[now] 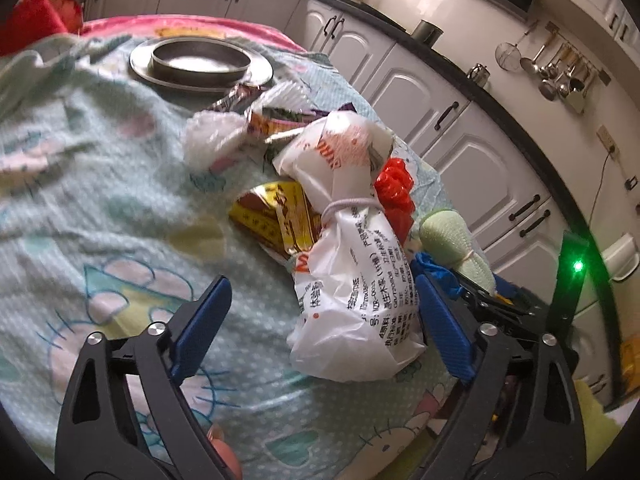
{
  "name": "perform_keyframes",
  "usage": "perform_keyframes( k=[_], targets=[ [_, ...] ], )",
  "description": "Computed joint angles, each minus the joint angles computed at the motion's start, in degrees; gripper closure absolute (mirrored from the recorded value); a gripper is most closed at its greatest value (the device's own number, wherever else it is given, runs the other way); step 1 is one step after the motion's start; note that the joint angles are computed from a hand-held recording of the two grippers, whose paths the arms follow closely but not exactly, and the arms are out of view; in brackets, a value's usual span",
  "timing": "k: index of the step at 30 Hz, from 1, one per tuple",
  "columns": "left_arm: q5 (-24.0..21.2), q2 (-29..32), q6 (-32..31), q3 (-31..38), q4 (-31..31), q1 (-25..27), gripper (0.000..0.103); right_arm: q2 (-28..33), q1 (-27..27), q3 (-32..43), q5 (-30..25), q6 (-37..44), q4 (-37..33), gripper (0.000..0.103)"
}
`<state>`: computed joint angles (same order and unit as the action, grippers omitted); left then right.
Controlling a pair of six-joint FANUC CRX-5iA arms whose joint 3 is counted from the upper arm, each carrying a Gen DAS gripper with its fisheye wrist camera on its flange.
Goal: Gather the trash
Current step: 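Grasp the white printed plastic bag with the left tool while the right tool grasps the green mesh bag, then carry both bags over the yellow bin with the left and right tools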
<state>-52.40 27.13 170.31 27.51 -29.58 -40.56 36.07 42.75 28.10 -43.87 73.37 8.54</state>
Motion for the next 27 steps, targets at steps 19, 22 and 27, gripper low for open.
perform_keyframes(
  k=[19,22,27],
  targets=[
    [1.2,-2.6,0.6,-0.7,-4.5,-2.6,0.069,-4.9,0.3,-7.1,6.8,-1.6,1.1,0.037],
    [-0.2,-3.1,1.1,0.2,-7.1,-3.7,0.069,-6.2,0.3,-8.9,8.7,-3.1,2.7,0.037],
    [-2.4,-3.5,1.9,1.8,-10.9,-5.5,0.069,-8.9,0.0,-12.1,11.7,-5.4,4.6,0.037]
  ],
)
